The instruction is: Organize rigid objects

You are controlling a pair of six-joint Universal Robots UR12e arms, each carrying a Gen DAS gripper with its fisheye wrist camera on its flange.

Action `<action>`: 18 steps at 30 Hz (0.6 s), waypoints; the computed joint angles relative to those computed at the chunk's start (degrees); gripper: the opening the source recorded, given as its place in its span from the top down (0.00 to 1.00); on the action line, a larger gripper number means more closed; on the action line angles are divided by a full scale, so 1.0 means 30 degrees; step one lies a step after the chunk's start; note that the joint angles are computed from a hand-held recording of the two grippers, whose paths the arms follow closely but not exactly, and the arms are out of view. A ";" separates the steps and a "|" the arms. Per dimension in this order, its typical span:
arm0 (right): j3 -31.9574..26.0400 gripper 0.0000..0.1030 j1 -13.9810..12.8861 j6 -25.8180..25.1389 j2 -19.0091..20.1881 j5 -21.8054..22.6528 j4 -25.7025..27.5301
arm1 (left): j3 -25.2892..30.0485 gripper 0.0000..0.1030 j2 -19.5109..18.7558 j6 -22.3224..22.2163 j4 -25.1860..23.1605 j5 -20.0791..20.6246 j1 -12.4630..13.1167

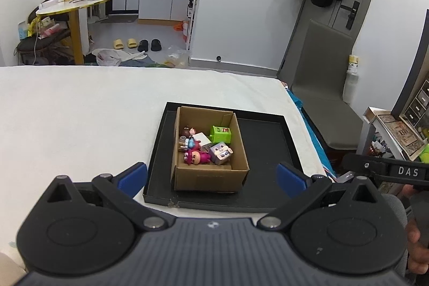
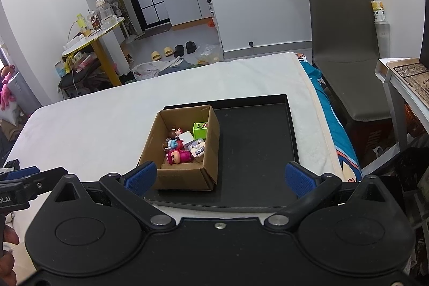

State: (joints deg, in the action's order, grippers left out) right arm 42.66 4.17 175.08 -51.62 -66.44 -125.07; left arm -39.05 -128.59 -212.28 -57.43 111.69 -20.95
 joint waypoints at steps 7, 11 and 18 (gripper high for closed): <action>-0.0034 0.00 -0.0002 -0.0007 0.0013 -0.0006 0.0047 | -0.0214 0.01 0.0109 -0.0119 0.0141 -0.0045 0.0032; 0.0001 0.00 0.0002 -0.0085 -0.0007 0.0034 0.0083 | -0.0152 0.01 0.0073 -0.0195 0.0012 0.0057 0.0022; 0.0010 0.00 0.0002 -0.0099 -0.0007 0.0072 0.0072 | -0.0191 0.01 0.0096 -0.0258 -0.0026 0.0104 0.0027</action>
